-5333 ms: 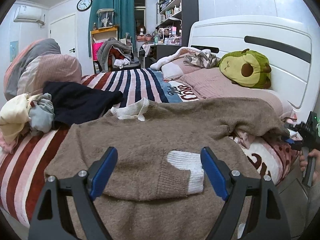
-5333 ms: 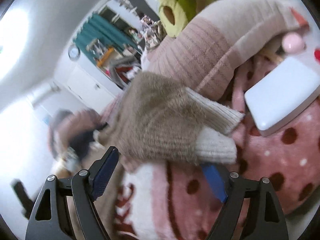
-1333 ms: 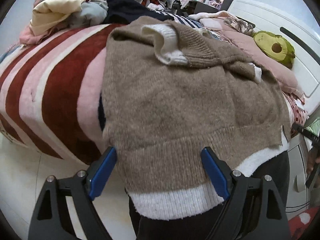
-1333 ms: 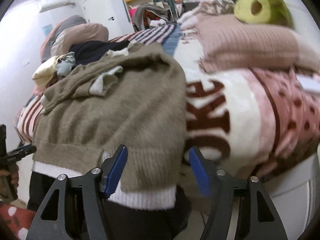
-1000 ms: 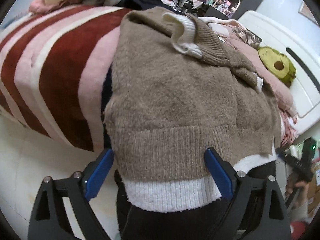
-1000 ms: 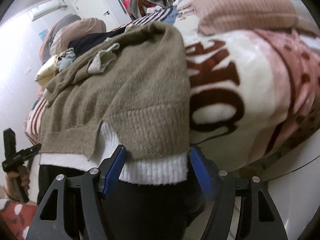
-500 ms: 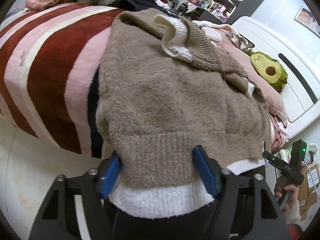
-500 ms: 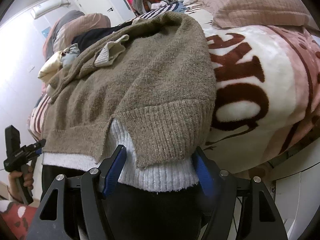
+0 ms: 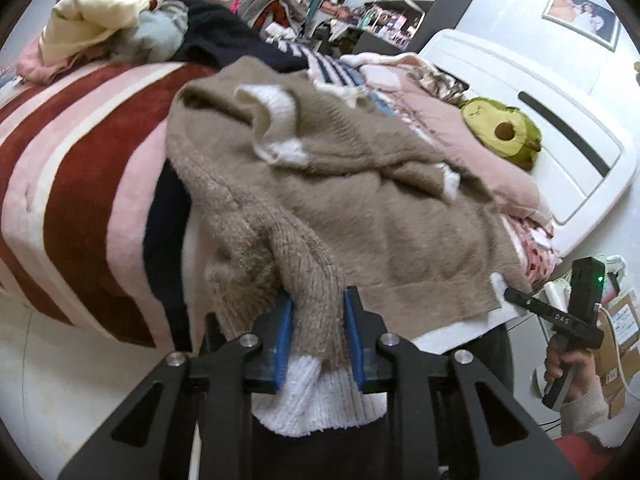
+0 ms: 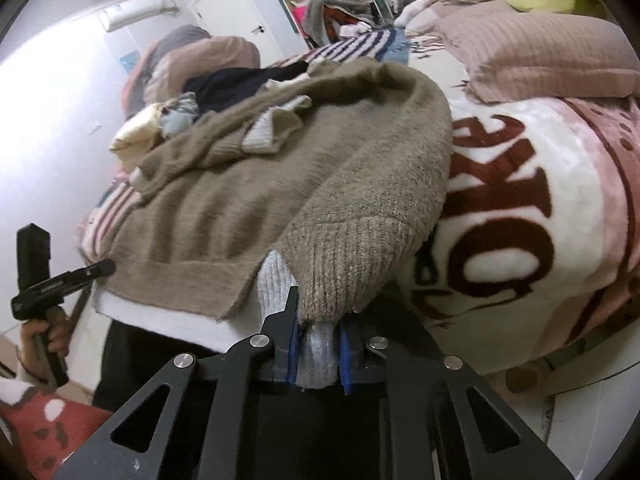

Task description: Fold small clothes

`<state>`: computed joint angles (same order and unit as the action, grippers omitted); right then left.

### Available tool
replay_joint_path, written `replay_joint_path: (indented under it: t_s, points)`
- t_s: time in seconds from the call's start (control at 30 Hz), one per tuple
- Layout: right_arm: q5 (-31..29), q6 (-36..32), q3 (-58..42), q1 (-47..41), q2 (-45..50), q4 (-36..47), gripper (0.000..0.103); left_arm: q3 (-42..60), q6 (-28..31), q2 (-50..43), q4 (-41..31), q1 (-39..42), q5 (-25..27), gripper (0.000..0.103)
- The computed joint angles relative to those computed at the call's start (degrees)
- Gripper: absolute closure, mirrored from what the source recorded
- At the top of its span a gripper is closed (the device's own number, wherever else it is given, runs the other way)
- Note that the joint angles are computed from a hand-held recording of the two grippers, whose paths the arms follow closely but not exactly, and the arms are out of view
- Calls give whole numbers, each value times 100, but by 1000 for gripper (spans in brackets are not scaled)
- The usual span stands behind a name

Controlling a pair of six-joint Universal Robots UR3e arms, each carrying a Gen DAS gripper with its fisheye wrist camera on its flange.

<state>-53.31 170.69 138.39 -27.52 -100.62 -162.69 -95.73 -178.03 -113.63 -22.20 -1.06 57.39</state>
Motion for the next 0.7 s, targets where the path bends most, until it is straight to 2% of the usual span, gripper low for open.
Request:
replay_joint_path:
  t_s: [0.23,0.53,0.7]
  points:
    - [760,-34,-298,-125,-21,122,95,409,94,69,102,56,-313,82]
    - [765,48,-1657,210,499,-130,96,1916,-39,-397,114,-121,-40,83]
    - [464,129,-2575,428,1010,-254,97,2640,-5,-660,28,-136,96,84]
